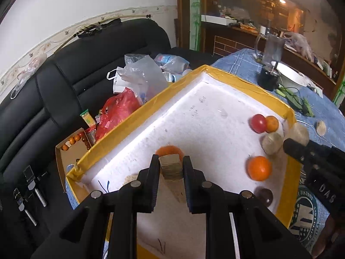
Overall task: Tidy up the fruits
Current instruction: 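Lower both beige pieces into the tray and open both tools, then grasp the red date with the right tool while the left tool grasps the dark date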
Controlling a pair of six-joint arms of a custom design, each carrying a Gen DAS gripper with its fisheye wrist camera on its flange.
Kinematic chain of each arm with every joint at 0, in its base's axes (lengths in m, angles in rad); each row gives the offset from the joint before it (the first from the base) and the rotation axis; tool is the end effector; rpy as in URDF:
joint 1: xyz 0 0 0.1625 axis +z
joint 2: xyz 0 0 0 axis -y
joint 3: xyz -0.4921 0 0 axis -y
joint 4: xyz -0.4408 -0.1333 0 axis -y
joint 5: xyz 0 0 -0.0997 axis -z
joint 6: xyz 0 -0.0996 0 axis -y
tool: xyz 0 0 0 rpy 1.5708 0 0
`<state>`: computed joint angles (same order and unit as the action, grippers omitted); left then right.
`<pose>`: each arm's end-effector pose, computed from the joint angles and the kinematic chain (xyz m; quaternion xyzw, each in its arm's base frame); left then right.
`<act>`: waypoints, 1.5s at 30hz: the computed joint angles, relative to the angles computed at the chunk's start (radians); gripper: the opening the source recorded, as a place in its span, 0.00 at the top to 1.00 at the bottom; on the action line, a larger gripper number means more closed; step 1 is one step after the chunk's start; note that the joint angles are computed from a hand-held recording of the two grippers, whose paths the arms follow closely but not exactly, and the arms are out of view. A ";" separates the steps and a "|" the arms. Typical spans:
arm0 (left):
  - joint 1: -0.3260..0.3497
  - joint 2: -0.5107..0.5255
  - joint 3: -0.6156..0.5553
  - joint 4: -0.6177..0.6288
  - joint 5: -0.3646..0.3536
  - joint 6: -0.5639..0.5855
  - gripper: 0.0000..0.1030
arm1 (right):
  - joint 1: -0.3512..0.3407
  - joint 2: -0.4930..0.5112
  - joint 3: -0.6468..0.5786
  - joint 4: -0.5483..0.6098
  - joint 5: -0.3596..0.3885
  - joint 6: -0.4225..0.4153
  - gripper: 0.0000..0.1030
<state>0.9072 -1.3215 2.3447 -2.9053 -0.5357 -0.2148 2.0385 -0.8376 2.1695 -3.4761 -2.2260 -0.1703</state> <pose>-0.1117 -0.4983 0.2452 0.1163 0.8541 -0.3298 0.3851 0.3174 -0.4673 0.0876 0.1984 -0.8909 0.3105 0.2656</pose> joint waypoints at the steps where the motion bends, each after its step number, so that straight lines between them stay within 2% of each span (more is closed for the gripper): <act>1: 0.004 0.002 -0.005 0.008 -0.001 -0.008 0.81 | -0.004 0.007 -0.008 0.009 0.005 -0.001 0.68; 11: 0.011 0.019 -0.014 -0.029 0.015 0.007 0.79 | -0.029 0.053 -0.064 0.061 0.038 -0.015 0.68; 12: 0.011 0.020 -0.016 -0.021 0.024 0.001 0.73 | -0.029 0.056 -0.069 0.061 0.039 -0.018 0.68; 13: 0.011 0.019 -0.017 -0.012 0.031 -0.010 0.60 | -0.029 0.058 -0.073 0.063 0.039 -0.019 0.68; 14: 0.014 0.012 -0.019 0.001 0.032 -0.030 0.52 | -0.029 0.060 -0.078 0.066 0.038 -0.020 0.68; 15: 0.014 0.006 -0.016 -0.005 0.033 -0.040 0.40 | -0.029 0.063 -0.081 0.065 0.036 -0.021 0.68; 16: 0.014 0.001 -0.012 -0.020 0.034 -0.046 0.37 | -0.030 0.065 -0.085 0.066 0.033 -0.022 0.68; 18: 0.011 -0.014 -0.009 -0.019 0.040 -0.072 0.37 | -0.030 0.067 -0.091 0.074 0.024 -0.027 0.65; 21: 0.000 -0.028 0.002 -0.055 0.053 -0.082 0.30 | -0.027 0.060 -0.085 0.056 0.001 -0.033 0.48; 23: -0.011 -0.033 0.008 -0.069 0.048 -0.098 0.28 | -0.026 0.039 -0.068 0.036 -0.004 -0.027 0.43; 27: -0.061 -0.019 0.040 -0.138 0.030 -0.089 0.25 | -0.019 -0.029 0.002 -0.019 -0.046 -0.046 0.39; 30: -0.117 0.017 0.071 -0.190 -0.002 -0.056 0.24 | -0.026 -0.117 0.104 -0.091 -0.090 -0.038 0.36; 34: -0.171 0.067 0.086 -0.175 -0.090 -0.024 0.23 | -0.056 -0.234 0.248 -0.183 -0.156 0.000 0.34; 39: -0.241 0.182 0.080 -0.153 -0.206 0.045 0.23 | -0.144 -0.410 0.437 -0.231 -0.256 0.110 0.34; 43: -0.279 0.266 0.059 -0.149 -0.259 0.091 0.23 | -0.240 -0.519 0.526 -0.249 -0.269 0.132 0.34; 45: -0.285 0.309 0.036 -0.155 -0.288 0.107 0.23 | -0.279 -0.547 0.542 -0.267 -0.260 0.107 0.34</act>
